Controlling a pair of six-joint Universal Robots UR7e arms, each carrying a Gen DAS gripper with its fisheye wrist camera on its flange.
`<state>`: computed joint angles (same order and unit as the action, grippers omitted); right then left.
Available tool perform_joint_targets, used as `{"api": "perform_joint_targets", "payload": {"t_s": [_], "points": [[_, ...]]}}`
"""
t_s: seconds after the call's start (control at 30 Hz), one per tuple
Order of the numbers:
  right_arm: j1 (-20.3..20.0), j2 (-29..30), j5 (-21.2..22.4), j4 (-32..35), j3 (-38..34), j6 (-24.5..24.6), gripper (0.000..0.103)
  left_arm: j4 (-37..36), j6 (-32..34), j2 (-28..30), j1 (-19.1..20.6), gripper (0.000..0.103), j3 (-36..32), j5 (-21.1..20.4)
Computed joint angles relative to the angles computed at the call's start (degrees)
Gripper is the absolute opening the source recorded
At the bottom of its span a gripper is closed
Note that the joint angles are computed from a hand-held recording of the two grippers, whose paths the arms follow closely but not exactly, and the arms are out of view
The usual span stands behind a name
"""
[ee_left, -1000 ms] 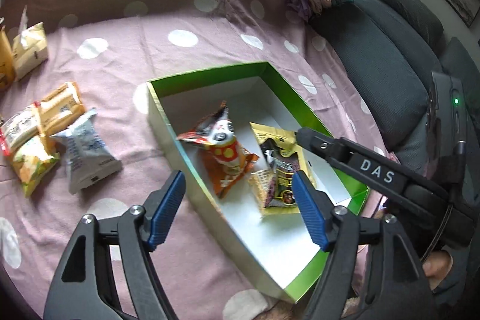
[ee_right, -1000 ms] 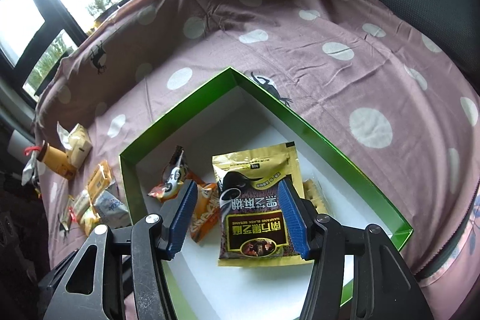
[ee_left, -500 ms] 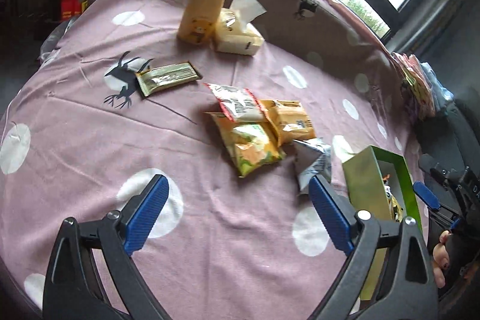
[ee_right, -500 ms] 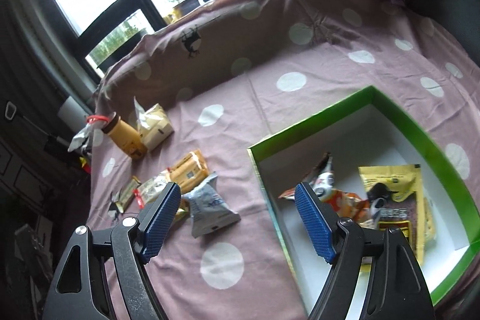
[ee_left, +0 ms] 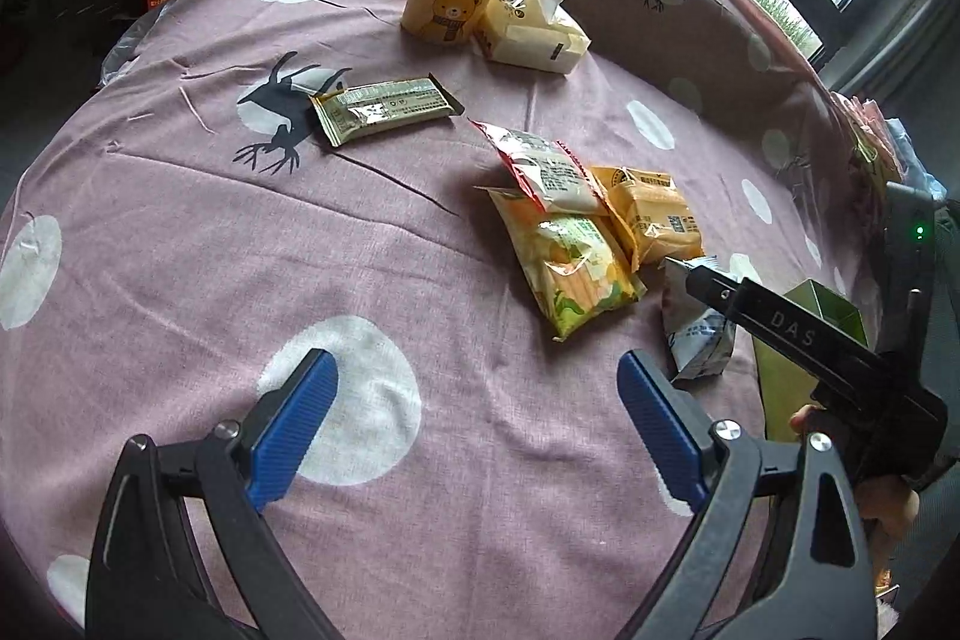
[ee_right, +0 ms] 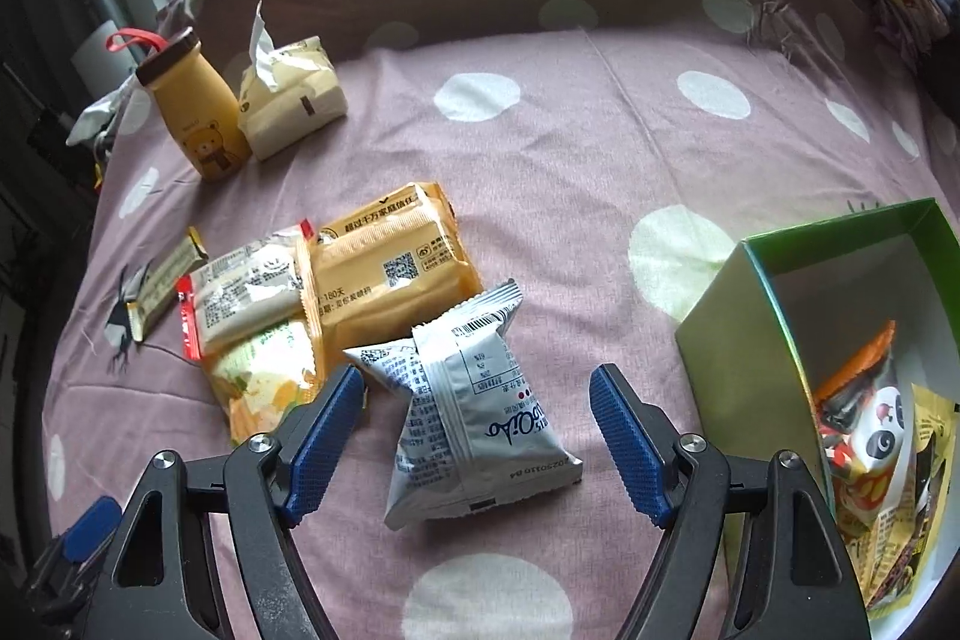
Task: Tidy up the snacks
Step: 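Move the right tool to the white-and-blue pouch on the sheet, then close the right tool on the white-and-blue pouch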
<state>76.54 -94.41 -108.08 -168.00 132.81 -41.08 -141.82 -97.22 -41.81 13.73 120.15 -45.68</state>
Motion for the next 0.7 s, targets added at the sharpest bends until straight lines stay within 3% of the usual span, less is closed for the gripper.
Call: {"api": "perform_joint_targets", "payload": {"t_s": [0.1, 0.17, 0.3, 0.53, 0.7], "points": [[-1.22, -0.38, 2.21, 2.76, -0.25, -0.42, 0.078, -1.2, 0.75, 0.0, 0.34, 0.095, 0.13, -0.7], [-0.74, 0.16, 1.45, 2.94, -0.17, -0.27, 0.061, -0.47, 0.54, 0.03, 0.44, 0.095, -0.09, -0.66], [-0.93, -0.34, 1.24, 3.91, 0.06, 0.36, 0.045, 0.66, -0.73, -0.35, 0.61, 0.095, 0.03, -0.76], [-2.13, -7.76, 2.98, 21.18, 0.53, 2.56, 0.044, 2.4, -4.18, -1.64, 0.46, 0.095, 0.96, -0.51], [-1.63, -8.49, 2.75, 29.25, 0.09, 3.15, 0.044, 0.71, -5.11, -2.44, 0.39, 0.095, 2.06, -0.92]]}}
